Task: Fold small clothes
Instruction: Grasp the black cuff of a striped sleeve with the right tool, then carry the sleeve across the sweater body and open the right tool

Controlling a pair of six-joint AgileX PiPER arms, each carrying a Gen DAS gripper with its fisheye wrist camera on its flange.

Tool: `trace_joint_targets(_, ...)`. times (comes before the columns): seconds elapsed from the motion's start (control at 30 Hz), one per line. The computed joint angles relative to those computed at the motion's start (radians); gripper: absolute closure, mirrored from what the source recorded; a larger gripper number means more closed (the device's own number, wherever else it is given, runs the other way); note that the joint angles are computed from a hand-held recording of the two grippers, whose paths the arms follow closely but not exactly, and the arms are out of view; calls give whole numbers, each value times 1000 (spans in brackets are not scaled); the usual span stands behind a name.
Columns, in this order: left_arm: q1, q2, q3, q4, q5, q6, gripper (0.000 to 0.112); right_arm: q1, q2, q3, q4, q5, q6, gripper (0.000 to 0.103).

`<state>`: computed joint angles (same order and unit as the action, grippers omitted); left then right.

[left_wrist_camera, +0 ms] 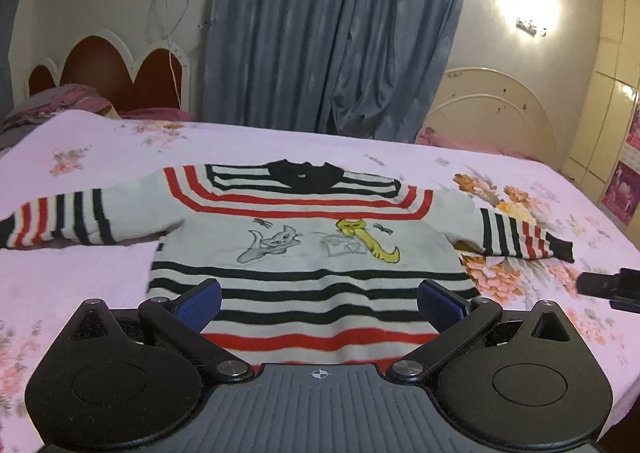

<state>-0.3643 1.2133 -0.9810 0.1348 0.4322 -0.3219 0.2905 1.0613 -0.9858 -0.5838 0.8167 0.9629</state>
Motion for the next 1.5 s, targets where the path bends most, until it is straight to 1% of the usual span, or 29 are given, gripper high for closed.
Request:
trace_joint_targets(0.03,-9,23,-7,22,-13,-27,10,-38,8,-2,10,-20,-15,27)
trace_joint_targets(0.07,-26,52,-18,76,-27,-84,10,-91,16,1,28,-52,-38,30)
trace_joint_targets(0.1,-41,78,-31,133,-35,-137,10,-140,23,3,51,-84,-66,32)
trace_joint_targets(0.13,-58,106,-49,201,-37,-198,10,-201,33,8,86,-130,-106,36)
trace_joint_targets(0.17,-72,144,-77,254,-38,-247,10,-265,50,11,127,-180,-151,42)
trace_joint_targets(0.2,-78,178,-107,268,-35,-261,10,-321,72,8,165,-221,-194,45)
trace_joint_targets(0.23,-82,222,-148,272,-28,-267,10,-391,104,1,228,-273,-256,51)
trace_joint_targets(0.33,-104,354,-287,291,19,-291,10,-560,220,-43,426,-385,-444,55)
trace_joint_targets(0.4,-127,456,-406,302,65,-307,10,-650,315,-95,575,-427,-591,57)
trace_joint_targets(0.47,-155,567,-540,318,124,-310,10,-721,423,-164,698,-444,-710,57)
trace_joint_targets(0.53,-178,668,-678,307,200,-290,10,-778,530,-244,792,-439,-798,57)
trace_joint_targets(0.6,-200,758,-803,301,261,-283,10,-822,628,-319,884,-424,-869,58)
trace_joint_targets(0.77,-228,962,-1097,282,420,-271,10,-893,835,-484,1049,-378,-984,58)
trace_joint_targets(0.83,-232,1041,-1226,262,490,-248,10,-907,886,-522,1097,-367,-1009,58)
trace_joint_targets(0.9,-233,1109,-1349,245,551,-215,10,-916,907,-525,1174,-391,-1068,58)
trace_joint_targets(0.93,-233,1141,-1411,236,580,-201,10,-916,915,-529,1187,-406,-1079,60)
trace_joint_targets(1.03,-223,1218,-1566,221,643,-177,10,-912,941,-550,1180,-440,-1051,66)
trace_joint_targets(1.07,-217,1234,-1600,218,655,-174,10,-908,950,-566,1146,-443,-1017,71)
trace_joint_targets(1.1,-209,1229,-1594,219,650,-182,10,-900,956,-579,1101,-445,-979,75)
trace_joint_targets(1.13,-199,1205,-1548,214,619,-191,10,-888,963,-596,1025,-447,-922,84)
trace_joint_targets(1.17,-180,1177,-1497,189,591,-185,10,-875,964,-607,950,-454,-869,87)
trace_joint_targets(1.23,-156,1164,-1470,188,586,-186,10,-839,965,-634,806,-463,-787,94)
trace_joint_targets(1.27,-142,1151,-1445,198,585,-189,10,-819,965,-651,774,-462,-791,94)
trace_joint_targets(1.33,-108,1105,-1350,227,557,-217,10,-771,955,-676,782,-460,-862,94)
trace_joint_targets(1.37,-77,1067,-1276,214,518,-226,10,-737,948,-690,823,-453,-935,95)
trace_joint_targets(1.47,17,1005,-1157,119,437,-181,10,-621,930,-704,911,-441,-1096,95)
trace_joint_targets(1.5,50,989,-1128,75,410,-145,10,-580,929,-711,919,-431,-1116,95)
